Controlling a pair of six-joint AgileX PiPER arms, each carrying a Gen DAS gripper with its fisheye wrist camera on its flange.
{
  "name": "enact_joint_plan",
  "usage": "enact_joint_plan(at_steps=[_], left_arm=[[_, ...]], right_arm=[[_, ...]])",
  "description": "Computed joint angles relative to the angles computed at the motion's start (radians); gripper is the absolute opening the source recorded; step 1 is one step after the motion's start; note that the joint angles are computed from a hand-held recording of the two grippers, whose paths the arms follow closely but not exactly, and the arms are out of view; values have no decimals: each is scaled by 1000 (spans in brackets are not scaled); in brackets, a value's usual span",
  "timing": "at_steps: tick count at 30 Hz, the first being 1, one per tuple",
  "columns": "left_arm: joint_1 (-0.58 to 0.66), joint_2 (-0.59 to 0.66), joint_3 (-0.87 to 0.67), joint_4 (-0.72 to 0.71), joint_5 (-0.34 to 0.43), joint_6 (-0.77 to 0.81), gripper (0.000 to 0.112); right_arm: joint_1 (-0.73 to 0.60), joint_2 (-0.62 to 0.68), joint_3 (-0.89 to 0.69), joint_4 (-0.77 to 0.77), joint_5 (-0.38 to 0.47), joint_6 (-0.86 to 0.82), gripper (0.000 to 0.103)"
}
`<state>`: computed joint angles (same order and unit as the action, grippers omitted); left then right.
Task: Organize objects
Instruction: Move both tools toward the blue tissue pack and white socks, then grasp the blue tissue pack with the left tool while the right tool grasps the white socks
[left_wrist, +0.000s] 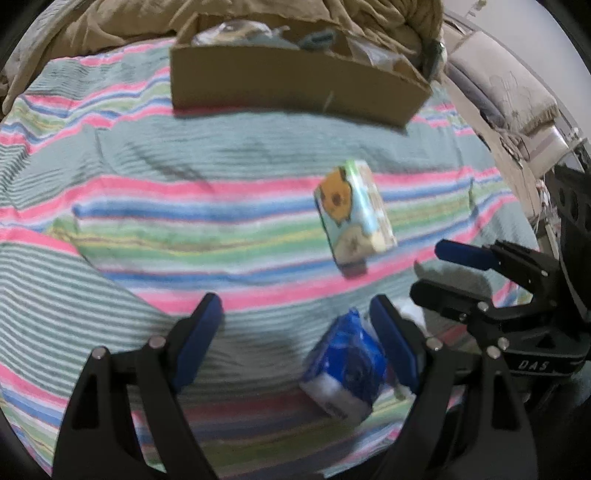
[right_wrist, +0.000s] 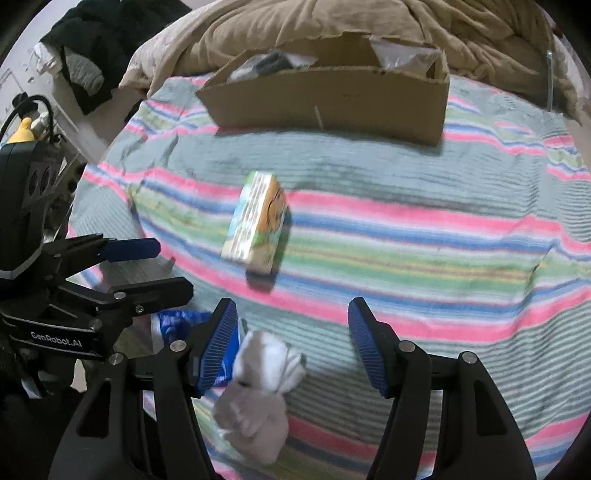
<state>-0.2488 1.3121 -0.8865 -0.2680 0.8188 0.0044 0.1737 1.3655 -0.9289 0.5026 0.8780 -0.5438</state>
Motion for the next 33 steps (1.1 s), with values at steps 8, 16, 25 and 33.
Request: enact_joint_plan(at_steps=[8, 16, 25, 33], left_arm=[[-46, -26, 45, 20, -3, -28, 84], [-75, -40, 75, 12, 2, -16, 83], [-107, -28, 92, -54, -17, 57, 52], [-67, -26, 97, -129, -22, 152, 29]], right_arm=[[1, -31, 71, 24, 1, -41, 66], [-23, -51, 127, 46, 22, -84, 66], [-12, -39, 158, 78, 38, -139, 43], [-50, -63, 149, 77, 66, -155, 40]])
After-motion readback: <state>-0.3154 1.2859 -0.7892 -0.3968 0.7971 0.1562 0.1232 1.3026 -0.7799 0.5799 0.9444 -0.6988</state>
